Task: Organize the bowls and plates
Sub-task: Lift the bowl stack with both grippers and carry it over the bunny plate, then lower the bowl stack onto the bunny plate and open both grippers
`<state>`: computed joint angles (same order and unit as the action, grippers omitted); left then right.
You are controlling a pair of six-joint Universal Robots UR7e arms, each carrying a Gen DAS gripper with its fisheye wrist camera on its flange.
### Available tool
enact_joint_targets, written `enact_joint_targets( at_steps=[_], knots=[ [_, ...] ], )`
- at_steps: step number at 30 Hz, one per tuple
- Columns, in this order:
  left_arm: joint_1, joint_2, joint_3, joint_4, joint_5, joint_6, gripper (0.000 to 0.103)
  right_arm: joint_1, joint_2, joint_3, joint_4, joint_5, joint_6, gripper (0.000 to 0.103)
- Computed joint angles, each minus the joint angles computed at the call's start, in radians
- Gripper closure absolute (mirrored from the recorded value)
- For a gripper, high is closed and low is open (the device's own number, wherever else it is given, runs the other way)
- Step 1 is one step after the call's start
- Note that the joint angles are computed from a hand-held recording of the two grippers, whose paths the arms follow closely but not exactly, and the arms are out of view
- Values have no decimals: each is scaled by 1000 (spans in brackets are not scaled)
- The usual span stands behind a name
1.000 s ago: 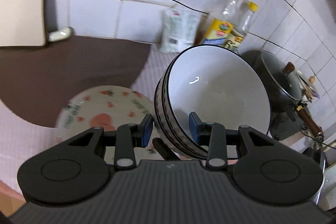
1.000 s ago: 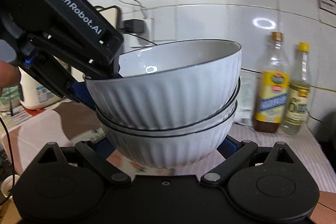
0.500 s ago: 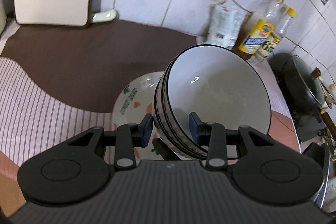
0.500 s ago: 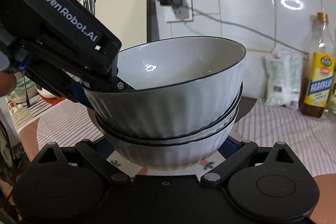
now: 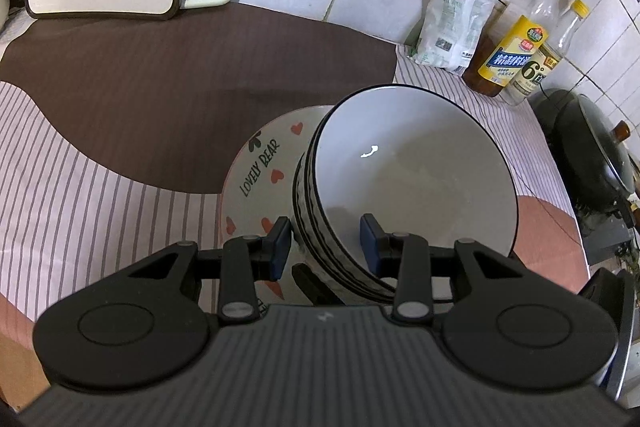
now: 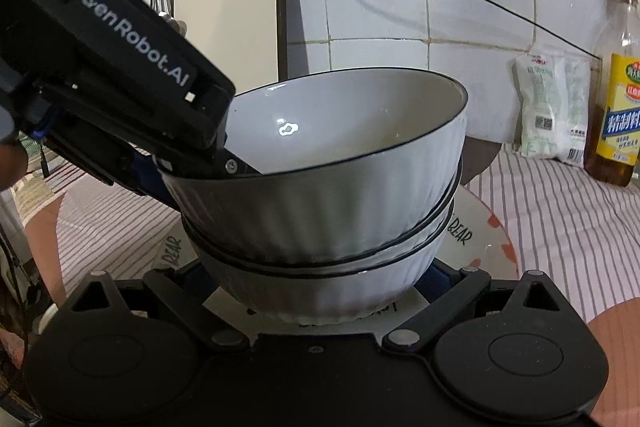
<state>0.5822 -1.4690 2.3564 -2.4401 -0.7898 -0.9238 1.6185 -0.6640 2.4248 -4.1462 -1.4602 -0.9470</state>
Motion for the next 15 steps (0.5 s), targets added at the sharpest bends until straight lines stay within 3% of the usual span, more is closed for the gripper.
enact_joint_targets(
  at_steps=[5, 8, 11, 15],
  knots=[
    [6, 0, 7, -14, -3, 2, 68, 16, 13, 0, -18, -34, -45, 3],
    [8, -2, 7, -16, -6, -5, 68, 26, -16, 1, 37, -56, -20, 4],
    [11, -2, -5, 5, -9, -28, 69, 60, -36, 1, 64, -128, 1, 4],
    [-31, -16, -9, 62, 45, -54, 67, 77, -70, 53, 37, -154, 8, 4]
  ],
)
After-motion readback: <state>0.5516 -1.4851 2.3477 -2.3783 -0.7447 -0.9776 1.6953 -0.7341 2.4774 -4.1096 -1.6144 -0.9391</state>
